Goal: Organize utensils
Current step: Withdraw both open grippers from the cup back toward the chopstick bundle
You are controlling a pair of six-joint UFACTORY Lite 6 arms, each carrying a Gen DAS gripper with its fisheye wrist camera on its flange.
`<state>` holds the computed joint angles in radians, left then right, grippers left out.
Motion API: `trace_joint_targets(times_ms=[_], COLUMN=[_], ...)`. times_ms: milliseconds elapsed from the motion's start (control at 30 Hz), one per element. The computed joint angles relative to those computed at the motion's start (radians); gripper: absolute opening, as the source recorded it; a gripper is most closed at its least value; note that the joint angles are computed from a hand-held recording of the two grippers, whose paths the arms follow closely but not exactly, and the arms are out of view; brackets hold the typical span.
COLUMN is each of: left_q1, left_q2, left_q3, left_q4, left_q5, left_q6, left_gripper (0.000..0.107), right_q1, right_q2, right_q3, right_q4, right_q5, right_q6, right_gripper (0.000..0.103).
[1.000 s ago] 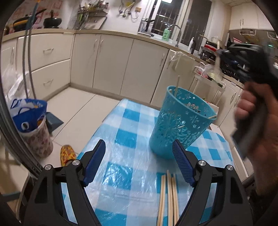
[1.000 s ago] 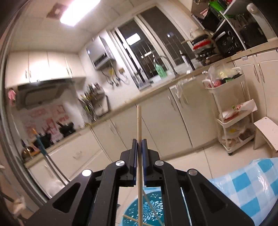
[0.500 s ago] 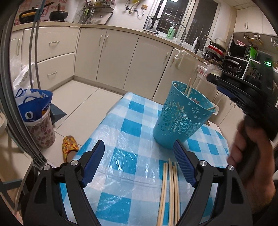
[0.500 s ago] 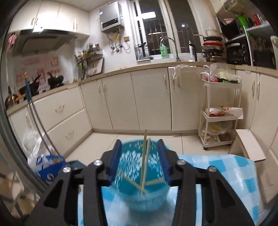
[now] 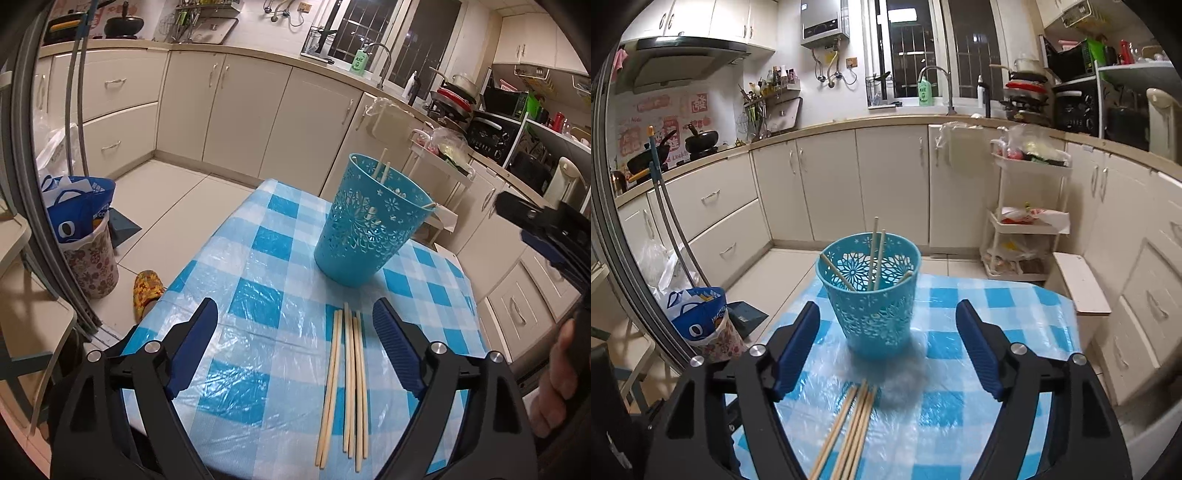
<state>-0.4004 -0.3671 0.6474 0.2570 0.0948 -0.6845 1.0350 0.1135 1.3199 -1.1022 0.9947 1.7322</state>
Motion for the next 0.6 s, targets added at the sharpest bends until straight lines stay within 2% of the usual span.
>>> trace_joint_targets(times_ms=[100,267,500,600], left_q1=[-0.008,-0.022,-0.040,-0.027], left_q2=[-0.040,-0.105,-0.191,-0.227], left_q3=[-0.020,-0.051,-0.080,-0.090], left_q4=[0.001,0.025,0.042,-0.014], left_q5=[0.024,0.059,0.106,0.128], left_q6=[-0.006,-0.033,-0.046,0.014], left_gripper=[0.083,0.083,0.084,0.085], right_q1=[0.076,0.151,0.210,0.234], right_q2=[-0.027,-0.048,-0.053,-0.050], right_q3=[-0.005,0.002,0.014,0.030], right_q4=[-0.004,-0.003,0.011,0.007], right_q5=[0.099,0.185,0.240,0.267], right_q6=[0.014,0.015,0.024,0.018], right_gripper=[0.076,0.077,0.077,0.078])
